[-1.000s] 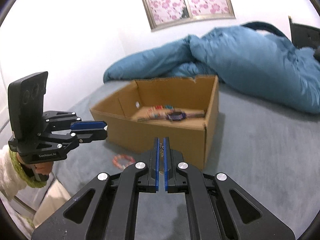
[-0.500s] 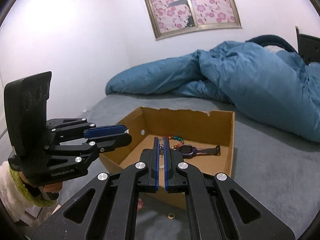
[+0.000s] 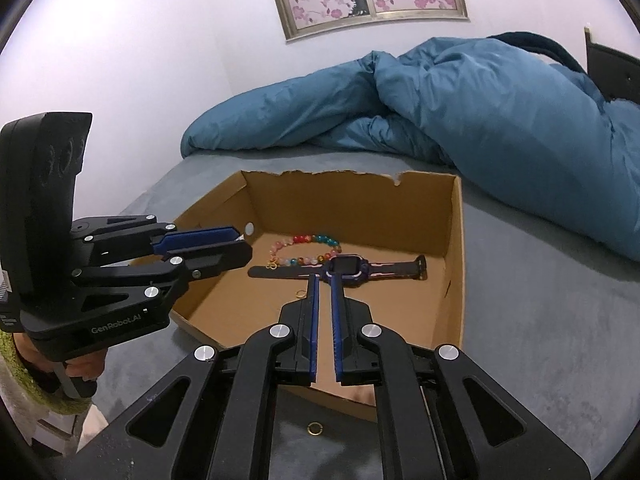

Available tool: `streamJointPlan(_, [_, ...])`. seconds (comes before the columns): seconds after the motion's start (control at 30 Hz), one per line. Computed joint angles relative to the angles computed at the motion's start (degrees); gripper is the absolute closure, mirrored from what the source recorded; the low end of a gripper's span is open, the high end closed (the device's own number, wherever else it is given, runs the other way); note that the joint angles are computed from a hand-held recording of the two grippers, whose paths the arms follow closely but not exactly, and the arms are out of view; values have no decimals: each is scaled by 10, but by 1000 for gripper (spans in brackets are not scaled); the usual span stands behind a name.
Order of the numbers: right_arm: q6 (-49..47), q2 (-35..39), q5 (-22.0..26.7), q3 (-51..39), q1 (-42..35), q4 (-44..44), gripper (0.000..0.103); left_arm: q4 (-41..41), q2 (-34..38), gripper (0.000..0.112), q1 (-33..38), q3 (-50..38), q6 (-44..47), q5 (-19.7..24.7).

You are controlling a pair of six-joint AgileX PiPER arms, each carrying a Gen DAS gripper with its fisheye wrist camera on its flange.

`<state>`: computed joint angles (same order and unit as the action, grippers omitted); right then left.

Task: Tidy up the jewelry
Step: 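Carry both charms over the box and open both tools, then move both tools back to the bed toward the pink bracelet and gold ring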

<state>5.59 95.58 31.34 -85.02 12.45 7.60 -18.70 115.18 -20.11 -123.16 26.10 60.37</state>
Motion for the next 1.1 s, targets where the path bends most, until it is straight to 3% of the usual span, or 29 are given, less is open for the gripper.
streamJointPlan(0.13, [7,-1,-1,0,1,-7,88,8,2,92,0,1,-8,2])
streamJointPlan(0.3, [12,-6,-6,4,2,-14,74,13,-12,78,2,24,-8,-13])
streamJointPlan(0.7, [18,-17,-14,5,10,-23,64,28,-39,65,0,59,-13,-43])
streamJointPlan(1.1, [24,-31,-20,17,18,-24,57,24,-68,62,1,100,-11,-61])
